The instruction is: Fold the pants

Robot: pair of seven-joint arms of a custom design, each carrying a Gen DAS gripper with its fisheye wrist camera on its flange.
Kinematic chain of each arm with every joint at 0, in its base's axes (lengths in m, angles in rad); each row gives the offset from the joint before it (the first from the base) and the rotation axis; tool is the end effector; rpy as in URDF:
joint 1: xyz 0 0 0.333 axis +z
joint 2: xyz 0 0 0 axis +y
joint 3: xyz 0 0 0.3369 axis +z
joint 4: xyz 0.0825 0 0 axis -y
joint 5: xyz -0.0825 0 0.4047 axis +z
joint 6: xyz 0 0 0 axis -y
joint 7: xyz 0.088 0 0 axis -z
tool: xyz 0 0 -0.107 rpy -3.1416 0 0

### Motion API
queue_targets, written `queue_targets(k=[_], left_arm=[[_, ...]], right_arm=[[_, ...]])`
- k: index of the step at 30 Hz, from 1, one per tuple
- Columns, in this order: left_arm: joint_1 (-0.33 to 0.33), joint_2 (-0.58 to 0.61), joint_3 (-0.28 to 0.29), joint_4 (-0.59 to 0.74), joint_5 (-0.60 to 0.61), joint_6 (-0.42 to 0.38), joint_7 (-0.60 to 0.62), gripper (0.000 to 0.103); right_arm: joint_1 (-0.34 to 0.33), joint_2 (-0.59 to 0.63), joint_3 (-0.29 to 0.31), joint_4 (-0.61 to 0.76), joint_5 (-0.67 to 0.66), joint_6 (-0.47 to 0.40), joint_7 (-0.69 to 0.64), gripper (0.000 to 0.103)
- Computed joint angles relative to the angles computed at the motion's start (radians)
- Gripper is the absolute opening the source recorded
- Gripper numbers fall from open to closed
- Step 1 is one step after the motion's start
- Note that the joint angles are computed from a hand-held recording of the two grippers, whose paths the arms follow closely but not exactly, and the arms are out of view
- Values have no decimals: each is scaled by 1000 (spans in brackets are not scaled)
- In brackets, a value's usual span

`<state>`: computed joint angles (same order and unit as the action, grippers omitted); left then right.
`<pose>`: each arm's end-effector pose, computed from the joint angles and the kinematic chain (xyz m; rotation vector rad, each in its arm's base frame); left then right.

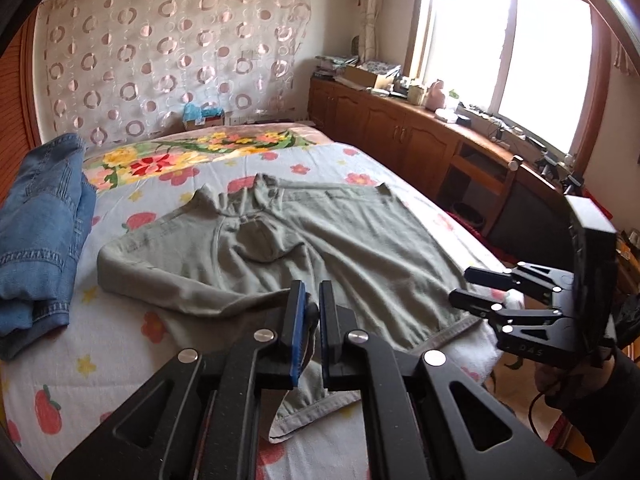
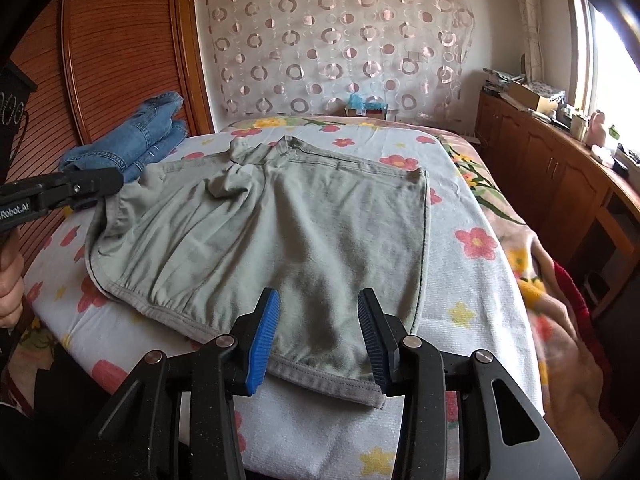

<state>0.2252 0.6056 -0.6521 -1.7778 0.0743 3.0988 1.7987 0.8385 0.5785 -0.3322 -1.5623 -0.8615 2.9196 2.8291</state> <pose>0.6958 -0.2322 0.3774 -1.3429 2.2180 -1.1223 0.6158 0.4543 0.3982 -1.7440 1.4947 -0.7113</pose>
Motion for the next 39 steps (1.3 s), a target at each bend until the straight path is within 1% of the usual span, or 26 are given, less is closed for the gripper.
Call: queue_targets(k=[1, 2, 4, 5, 7, 8, 10, 13, 14, 16, 19, 20, 22, 25, 27, 30, 33, 34, 35, 36, 38, 39], left_arm=[[-17, 1, 18, 9, 1, -5, -9, 12], [-14, 2, 17, 7, -1, -3, -11, 15], [-23, 1, 35, 10, -4, 1, -26, 32], [-19, -1, 35, 7, -6, 6, -31, 37], [18, 0, 4, -10, -9, 26, -29, 49], [41, 1, -16, -18, -7, 30, -27, 49], [47, -7, -11, -22, 0, 19, -39, 50], [66, -18, -13, -41, 4, 31, -47, 53], [61, -25, 0, -50, 6, 42, -58, 53], [38, -38, 44, -64, 19, 54, -88, 53], [-2, -42, 111, -66, 39, 42, -130, 53], [-23, -43, 142, -65, 42, 32, -149, 53], [-38, -44, 172, -68, 46, 17, -168, 53], [-84, -47, 239, -71, 55, -5, -201, 53], [-100, -46, 262, -70, 59, -14, -213, 53], [-106, -43, 272, -69, 60, -20, -219, 53], [-125, -40, 295, -63, 64, -31, -234, 53], [-142, -40, 315, -59, 67, -39, -248, 53], [-155, -41, 331, -64, 72, -21, -257, 54], [-183, -44, 363, -65, 83, -18, -276, 57], [-207, -45, 390, -66, 105, -10, -293, 62], [-212, -46, 396, -68, 114, -4, -298, 67]], right_arm=[[0, 2, 0, 1, 1, 1, 1, 43], [1, 5, 0, 5, 3, 1, 1, 43], [-6, 6, 7, 6, 15, 3, -11, 43], [-9, 8, 11, 9, 23, 2, -19, 43], [-13, 13, 16, 15, 39, 2, -34, 43], [-13, 17, 16, 19, 47, 3, -40, 43], [-11, 11, 13, 11, 59, 8, -50, 43], [-13, 18, 16, 20, 86, 11, -76, 43], [-17, 23, 21, 26, 99, 14, -90, 43], [-21, 30, 26, 35, 125, 22, -118, 43], [-21, 42, 31, 51, 169, 31, -169, 43], [-21, 45, 31, 54, 185, 37, -184, 43], [-29, 54, 42, 64, 223, 52, -226, 43], [-36, 70, 56, 89, 274, 56, -292, 43], [-38, 82, 63, 108, 305, 55, -336, 43], [-36, 104, 66, 140, 350, 52, -387, 43], [-36, 123, 70, 168, 396, 52, -436, 43], [-36, 134, 72, 186, 411, 45, -453, 43], [-35, 140, 71, 195, 424, 44, -470, 43], [-29, 144, 64, 198, 435, 40, -481, 43], [-12, 156, 42, 216, 452, 22, -494, 43], [-13, 159, 42, 221, 461, 22, -503, 43]])
